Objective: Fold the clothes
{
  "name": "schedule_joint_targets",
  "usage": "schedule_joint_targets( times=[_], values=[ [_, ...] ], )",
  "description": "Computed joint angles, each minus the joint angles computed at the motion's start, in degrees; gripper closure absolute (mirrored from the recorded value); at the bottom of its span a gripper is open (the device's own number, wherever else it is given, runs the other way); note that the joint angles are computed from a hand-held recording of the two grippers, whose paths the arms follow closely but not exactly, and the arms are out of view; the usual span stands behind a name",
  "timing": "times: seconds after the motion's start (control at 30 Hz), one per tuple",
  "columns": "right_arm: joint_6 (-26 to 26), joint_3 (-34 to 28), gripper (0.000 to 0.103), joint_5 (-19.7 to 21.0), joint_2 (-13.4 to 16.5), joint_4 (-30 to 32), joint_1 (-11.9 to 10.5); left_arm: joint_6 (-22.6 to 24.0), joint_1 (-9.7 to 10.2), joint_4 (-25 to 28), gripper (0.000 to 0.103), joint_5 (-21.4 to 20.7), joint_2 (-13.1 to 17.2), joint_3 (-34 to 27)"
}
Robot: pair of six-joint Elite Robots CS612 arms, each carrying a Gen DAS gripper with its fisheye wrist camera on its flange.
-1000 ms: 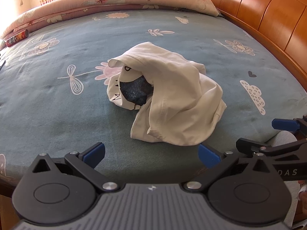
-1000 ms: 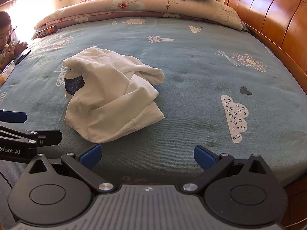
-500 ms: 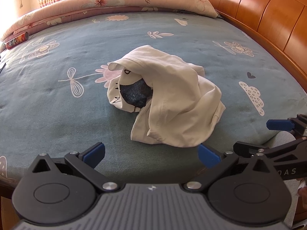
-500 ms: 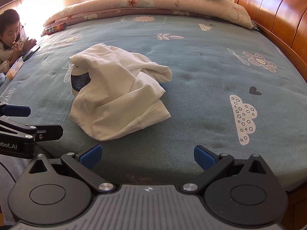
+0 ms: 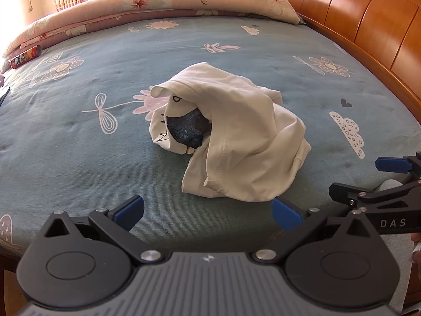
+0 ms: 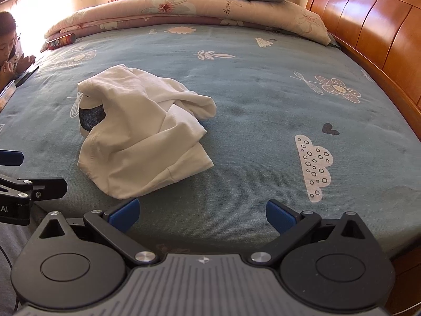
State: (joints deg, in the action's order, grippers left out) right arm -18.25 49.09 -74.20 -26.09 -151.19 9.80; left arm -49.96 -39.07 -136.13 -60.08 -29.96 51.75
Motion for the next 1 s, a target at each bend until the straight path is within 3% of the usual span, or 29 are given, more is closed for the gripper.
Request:
schedule_joint_targets(
  times=[1.0],
  values=[
    [0.21,0.41,0.0,0.5,-0.09,-1.23,0.01,-0.27,-0.08,0.45,0.001,1.08,0.05,-0.11]
  ],
)
